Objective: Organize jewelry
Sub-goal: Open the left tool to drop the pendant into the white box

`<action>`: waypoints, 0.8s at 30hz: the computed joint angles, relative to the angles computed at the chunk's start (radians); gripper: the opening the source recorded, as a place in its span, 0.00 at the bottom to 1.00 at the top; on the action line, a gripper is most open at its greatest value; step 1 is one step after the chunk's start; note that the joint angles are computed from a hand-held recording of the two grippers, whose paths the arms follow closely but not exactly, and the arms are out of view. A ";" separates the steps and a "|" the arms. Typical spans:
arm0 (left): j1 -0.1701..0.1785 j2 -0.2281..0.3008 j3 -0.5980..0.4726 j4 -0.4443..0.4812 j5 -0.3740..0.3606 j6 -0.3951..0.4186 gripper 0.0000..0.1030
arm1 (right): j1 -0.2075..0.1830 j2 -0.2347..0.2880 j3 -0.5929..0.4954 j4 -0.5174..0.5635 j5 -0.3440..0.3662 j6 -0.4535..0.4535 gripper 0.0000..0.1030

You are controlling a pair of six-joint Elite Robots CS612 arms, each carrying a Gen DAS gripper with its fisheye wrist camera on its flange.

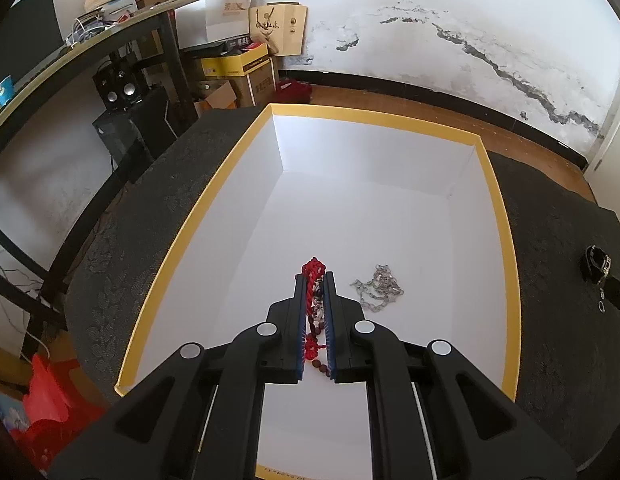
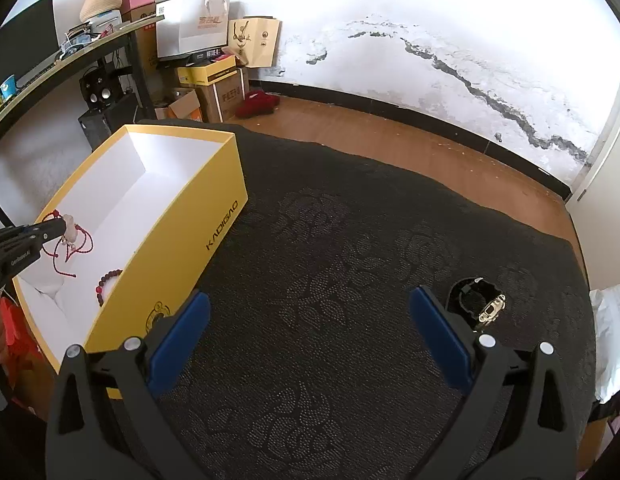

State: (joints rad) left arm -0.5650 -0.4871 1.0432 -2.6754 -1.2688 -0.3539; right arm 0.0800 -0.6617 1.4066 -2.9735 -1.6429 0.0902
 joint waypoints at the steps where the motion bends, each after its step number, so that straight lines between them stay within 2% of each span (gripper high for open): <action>1: 0.002 0.001 -0.002 0.002 -0.005 -0.001 0.08 | 0.000 -0.001 0.002 -0.002 -0.001 0.001 0.94; 8: 0.006 0.004 -0.010 0.015 -0.023 -0.026 0.09 | -0.003 -0.005 0.011 -0.006 -0.003 0.004 0.94; 10: 0.004 0.003 -0.007 0.013 -0.020 -0.025 0.19 | -0.003 -0.007 0.013 -0.008 -0.002 0.005 0.94; 12: 0.002 0.000 -0.002 0.012 -0.008 -0.035 0.81 | -0.002 -0.006 0.012 -0.011 -0.003 0.005 0.94; 16: -0.005 -0.010 0.022 -0.037 0.023 -0.031 0.82 | -0.001 -0.005 0.010 -0.013 0.001 0.004 0.94; 19: -0.003 -0.016 0.032 -0.039 0.001 -0.033 0.82 | 0.001 -0.003 0.006 -0.010 0.008 -0.004 0.94; 24: -0.001 -0.026 0.053 -0.059 0.004 -0.034 0.82 | 0.005 0.000 0.001 -0.010 0.012 -0.014 0.94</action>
State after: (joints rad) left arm -0.5664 -0.5134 1.0962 -2.7342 -1.2647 -0.3879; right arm 0.0852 -0.6619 1.4075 -2.9832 -1.6312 0.0763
